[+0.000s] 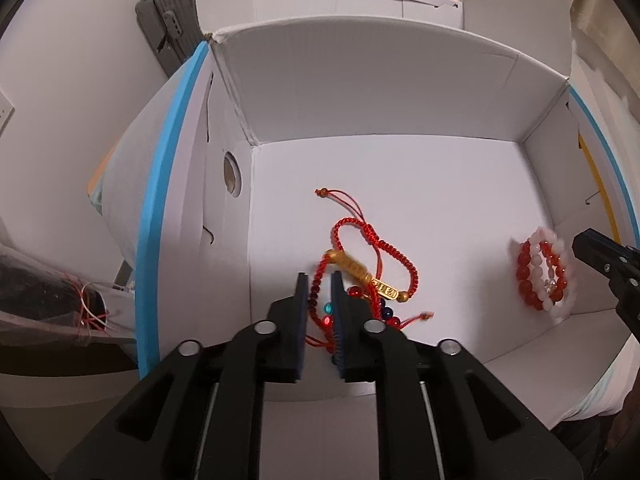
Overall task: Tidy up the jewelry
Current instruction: 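Lower both bracelets into the box and open both tools to release, then move both open tools back over the remaining bracelets on the bed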
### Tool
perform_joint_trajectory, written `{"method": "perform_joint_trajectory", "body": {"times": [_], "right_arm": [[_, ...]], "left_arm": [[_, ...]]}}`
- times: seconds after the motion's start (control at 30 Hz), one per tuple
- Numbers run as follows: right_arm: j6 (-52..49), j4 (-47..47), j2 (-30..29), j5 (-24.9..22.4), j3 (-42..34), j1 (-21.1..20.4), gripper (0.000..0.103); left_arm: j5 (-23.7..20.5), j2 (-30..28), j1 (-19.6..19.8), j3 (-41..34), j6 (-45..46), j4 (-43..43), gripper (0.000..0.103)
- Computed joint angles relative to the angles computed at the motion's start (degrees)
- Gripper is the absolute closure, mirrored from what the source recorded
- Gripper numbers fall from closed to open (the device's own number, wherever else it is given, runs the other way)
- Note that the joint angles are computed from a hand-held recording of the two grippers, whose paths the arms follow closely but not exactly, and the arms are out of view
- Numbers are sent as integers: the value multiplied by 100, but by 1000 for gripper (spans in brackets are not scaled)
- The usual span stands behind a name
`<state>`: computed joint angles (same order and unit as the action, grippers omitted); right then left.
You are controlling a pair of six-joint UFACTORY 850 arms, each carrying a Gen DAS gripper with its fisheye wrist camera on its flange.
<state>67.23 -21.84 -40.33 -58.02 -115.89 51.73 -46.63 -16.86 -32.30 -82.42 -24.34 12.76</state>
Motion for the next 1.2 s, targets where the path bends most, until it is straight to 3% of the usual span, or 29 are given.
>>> {"method": "perform_joint_trajectory", "body": {"times": [0.03,0.1,0.17,0.3,0.7,0.9,1.2], "right_arm": [[12,-22,10,-4,-10,5,87],[77,-140,35,-31,-23,34,66],[189,-324,94,-53,7,75,53],[302,-533,248,-27,107,119,40],[821,-1107,891,-96,751,189,19],[1184,-1454,1345,-143,1272,197,8],[1623,-1749,2166,-207,2228,115,8]], "left_arm": [[14,9,-11,-1,5,10,80],[54,40,-35,-2,20,27,69],[96,78,-56,-6,42,24,60],[210,191,-195,1,-315,482,27],[279,294,-467,-181,-882,926,8],[244,196,-674,-432,-954,953,6],[179,-152,-1058,-1009,-879,760,6]]}}
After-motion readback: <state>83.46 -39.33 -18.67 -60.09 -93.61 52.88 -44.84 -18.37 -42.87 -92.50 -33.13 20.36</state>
